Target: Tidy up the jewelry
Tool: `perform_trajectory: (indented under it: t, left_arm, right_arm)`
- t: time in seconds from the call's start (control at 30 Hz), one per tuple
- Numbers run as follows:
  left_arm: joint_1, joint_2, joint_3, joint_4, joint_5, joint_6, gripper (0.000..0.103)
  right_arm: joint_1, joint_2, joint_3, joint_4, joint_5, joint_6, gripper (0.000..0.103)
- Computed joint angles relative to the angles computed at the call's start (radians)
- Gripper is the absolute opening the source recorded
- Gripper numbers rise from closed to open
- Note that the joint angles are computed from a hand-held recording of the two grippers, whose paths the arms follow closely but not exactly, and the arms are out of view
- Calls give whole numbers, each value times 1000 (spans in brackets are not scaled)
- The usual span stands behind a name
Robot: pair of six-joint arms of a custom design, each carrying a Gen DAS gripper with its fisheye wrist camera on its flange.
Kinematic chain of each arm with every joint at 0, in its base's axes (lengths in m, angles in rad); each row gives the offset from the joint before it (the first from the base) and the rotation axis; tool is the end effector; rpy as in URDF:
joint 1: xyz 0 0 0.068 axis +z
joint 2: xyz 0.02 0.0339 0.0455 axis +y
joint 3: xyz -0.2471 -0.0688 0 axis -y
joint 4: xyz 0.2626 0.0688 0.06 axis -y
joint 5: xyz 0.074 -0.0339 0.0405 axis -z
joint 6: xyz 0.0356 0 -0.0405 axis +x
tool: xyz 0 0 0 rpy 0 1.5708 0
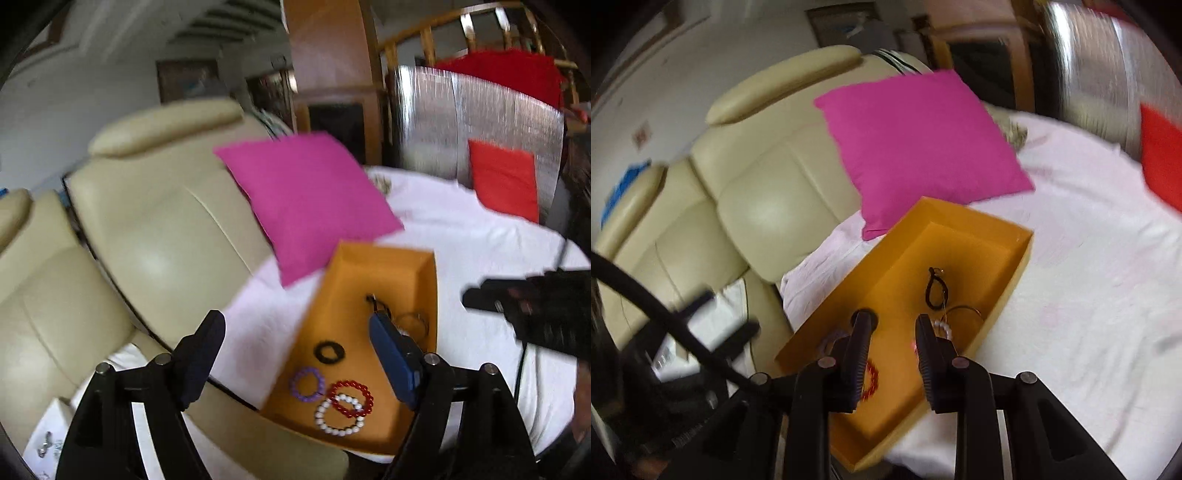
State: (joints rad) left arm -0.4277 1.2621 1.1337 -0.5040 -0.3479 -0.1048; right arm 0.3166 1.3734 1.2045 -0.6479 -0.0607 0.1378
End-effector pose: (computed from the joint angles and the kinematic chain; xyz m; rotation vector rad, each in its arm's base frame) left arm 0.2778 -0.1133 0.3113 0.1567 2.1553 0.0778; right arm 0.2991 0.1003 0.2910 -0.2435 2.3926 0.2856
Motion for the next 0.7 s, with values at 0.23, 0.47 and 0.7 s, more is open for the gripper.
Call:
perform_trajectory:
  t: [0.23, 0.47, 0.7]
  left_arm:
    - [-28, -217, -22, -96, -135, 0, 94]
    - [-69, -286, 10, -188, -224, -52, 101]
    - [-123, -286, 23, -216, -351, -26, 101]
  right_arm:
    - [367, -324, -104, -124, 422, 184, 66]
    - [588, -355, -79, -262, 692, 365, 66]
    - [644, -361, -79, -313, 748, 419, 66]
